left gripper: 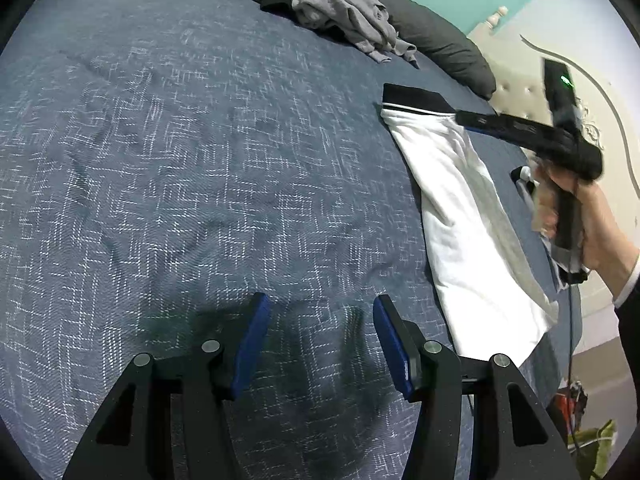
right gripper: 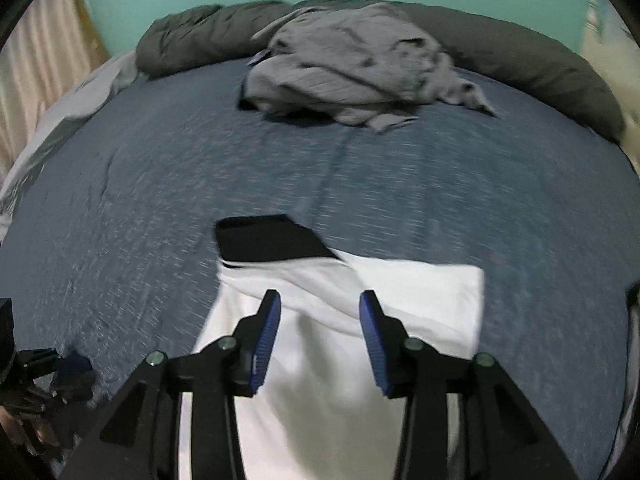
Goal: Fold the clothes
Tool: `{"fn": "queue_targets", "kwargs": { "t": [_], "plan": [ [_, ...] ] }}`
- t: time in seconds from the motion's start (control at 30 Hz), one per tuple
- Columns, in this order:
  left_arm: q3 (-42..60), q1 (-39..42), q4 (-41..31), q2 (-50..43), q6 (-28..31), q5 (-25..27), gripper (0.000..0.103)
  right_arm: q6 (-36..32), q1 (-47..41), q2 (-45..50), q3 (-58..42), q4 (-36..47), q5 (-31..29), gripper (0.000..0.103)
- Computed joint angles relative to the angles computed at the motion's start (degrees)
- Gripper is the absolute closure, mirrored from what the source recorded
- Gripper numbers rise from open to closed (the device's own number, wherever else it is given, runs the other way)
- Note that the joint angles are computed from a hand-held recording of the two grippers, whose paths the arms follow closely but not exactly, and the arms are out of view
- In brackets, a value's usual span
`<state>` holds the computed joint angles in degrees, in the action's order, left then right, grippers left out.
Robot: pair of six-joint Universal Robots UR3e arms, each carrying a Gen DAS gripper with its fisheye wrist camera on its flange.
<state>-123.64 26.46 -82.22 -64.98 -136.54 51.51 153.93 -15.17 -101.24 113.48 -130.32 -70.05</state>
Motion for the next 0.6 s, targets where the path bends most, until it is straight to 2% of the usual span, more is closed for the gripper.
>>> {"fn": "queue_targets", "kwargs": {
  "t": [0.17, 0.37, 0.5, 0.6],
  "plan": [
    [0.72, -0.01, -0.74, -0.62, 0.41, -0.36, 0.046, 8.70, 9.31, 11.81, -5.68, -6.96, -8.33, 0.070],
    [0.82, 0.20, -0.52, -1.43, 0.40, 0.16, 0.046, 18.05, 10.73, 21.73, -12.22, -7.80, -12.83, 0.070],
    [0.78, 0.02, -0.80, -0.92, 0.56, 0.16, 0.046, 17.54, 5.55, 16.90, -8.63, -8.81, -4.73, 0.070],
    [0.75, -0.67, -1.09, -0.28, 0.57, 0.04, 0.046, 13.53, -0.45, 9.79, -5.44, -3.73, 2.52, 0.070]
  ]
}}
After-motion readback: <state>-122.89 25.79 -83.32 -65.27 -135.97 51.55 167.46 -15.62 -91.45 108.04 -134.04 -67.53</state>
